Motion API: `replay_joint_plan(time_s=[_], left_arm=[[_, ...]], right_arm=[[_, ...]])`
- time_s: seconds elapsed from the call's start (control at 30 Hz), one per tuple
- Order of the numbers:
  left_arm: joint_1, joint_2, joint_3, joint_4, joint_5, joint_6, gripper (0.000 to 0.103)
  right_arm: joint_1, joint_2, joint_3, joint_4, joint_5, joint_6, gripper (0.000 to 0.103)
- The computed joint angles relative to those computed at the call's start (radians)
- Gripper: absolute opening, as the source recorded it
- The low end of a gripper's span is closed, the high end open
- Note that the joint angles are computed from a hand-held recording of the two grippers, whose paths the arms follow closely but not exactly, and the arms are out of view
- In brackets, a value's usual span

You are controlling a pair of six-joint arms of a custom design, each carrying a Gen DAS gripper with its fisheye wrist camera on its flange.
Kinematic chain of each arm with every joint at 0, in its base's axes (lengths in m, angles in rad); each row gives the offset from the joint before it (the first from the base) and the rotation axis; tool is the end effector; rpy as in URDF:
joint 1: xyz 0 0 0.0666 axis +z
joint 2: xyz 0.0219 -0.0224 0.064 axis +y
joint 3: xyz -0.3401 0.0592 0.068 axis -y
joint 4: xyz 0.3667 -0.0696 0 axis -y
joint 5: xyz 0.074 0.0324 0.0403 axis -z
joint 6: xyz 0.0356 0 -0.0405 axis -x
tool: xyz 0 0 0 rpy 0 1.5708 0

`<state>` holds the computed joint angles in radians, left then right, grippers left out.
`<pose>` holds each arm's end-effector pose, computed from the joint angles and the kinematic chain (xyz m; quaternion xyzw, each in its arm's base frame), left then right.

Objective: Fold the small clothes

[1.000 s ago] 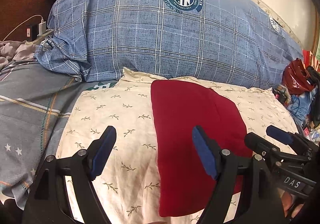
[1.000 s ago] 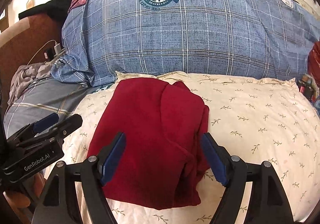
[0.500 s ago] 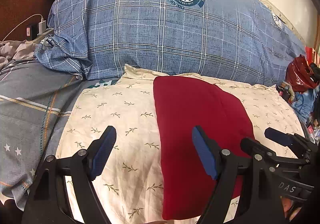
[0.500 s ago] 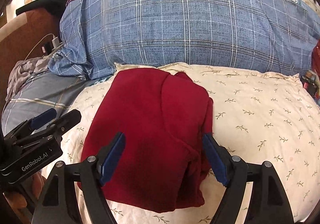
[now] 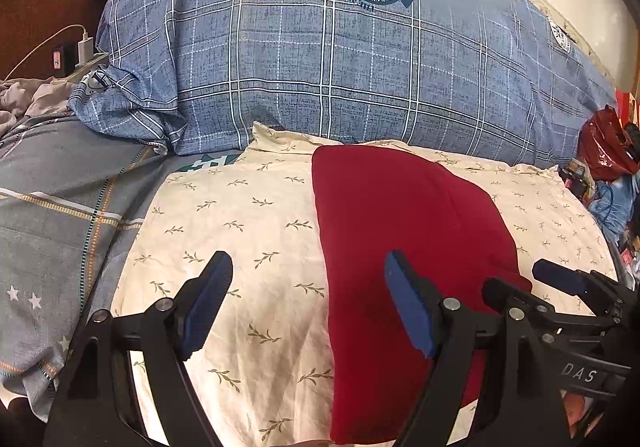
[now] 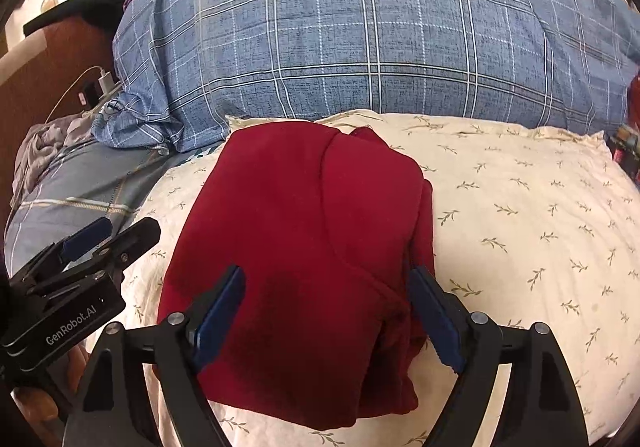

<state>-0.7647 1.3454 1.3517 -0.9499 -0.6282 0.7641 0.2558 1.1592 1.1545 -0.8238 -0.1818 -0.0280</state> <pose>0.3310 -0.2891 0.3963 -0.0950 0.9047 0.0091 0.4152 0.3742 0.1041 0.3873 -0.1382 0.9183 0.1348 0.3456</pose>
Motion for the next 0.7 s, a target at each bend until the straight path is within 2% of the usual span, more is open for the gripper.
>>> replay_joint_plan(time_s=[0.7], left_arm=[[0.016,0.025,0.008,0.005,0.027,-0.017,0.078]], right_arm=[[0.001,0.043,0.026,-0.014,-0.003,0.017,0.085]])
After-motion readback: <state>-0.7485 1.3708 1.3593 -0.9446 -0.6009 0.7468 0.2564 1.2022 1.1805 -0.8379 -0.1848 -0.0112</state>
